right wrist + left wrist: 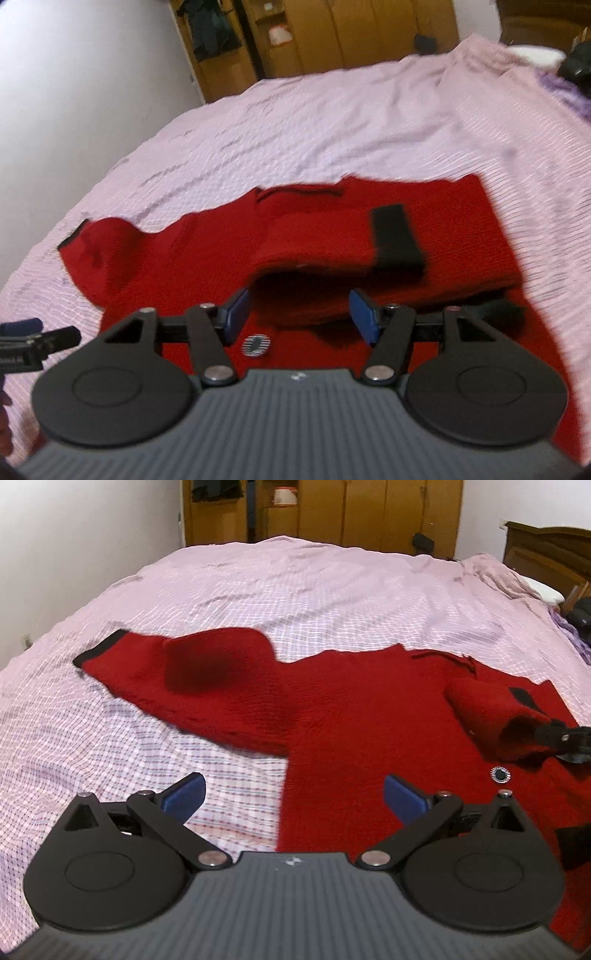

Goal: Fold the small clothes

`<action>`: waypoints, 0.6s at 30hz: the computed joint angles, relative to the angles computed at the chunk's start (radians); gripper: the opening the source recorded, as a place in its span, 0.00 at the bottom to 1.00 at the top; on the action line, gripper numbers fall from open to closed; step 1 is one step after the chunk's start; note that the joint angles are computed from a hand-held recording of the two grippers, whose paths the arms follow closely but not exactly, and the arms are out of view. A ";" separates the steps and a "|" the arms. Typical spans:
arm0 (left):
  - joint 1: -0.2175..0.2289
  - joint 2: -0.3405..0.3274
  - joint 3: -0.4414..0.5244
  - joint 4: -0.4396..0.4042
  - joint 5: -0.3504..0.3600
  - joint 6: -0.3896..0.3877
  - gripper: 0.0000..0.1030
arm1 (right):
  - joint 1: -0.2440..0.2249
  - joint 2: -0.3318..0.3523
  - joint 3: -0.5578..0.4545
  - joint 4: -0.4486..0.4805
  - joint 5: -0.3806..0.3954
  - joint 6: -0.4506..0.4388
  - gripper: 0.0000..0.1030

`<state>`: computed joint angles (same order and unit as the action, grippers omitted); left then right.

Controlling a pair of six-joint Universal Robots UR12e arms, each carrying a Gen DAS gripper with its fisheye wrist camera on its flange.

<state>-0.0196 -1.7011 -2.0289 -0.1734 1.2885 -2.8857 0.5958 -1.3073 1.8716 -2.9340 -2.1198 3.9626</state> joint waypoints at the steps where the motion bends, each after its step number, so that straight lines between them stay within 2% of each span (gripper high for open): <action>1: -0.004 0.001 -0.001 0.003 -0.004 0.008 1.00 | 0.002 -0.009 0.009 0.003 -0.019 0.005 0.60; 5: -0.030 0.006 0.005 -0.008 -0.019 0.021 1.00 | 0.001 -0.040 0.050 -0.001 -0.085 0.050 0.61; 9: -0.063 0.003 0.025 -0.040 -0.035 0.027 1.00 | -0.020 -0.059 0.083 0.007 -0.090 0.113 0.62; 13: -0.105 -0.011 0.045 -0.037 -0.020 0.046 1.00 | -0.036 -0.061 0.104 0.015 -0.120 0.164 0.62; 18: -0.160 -0.038 0.073 -0.053 0.011 0.061 1.00 | -0.076 -0.058 0.139 -0.097 -0.067 0.230 0.62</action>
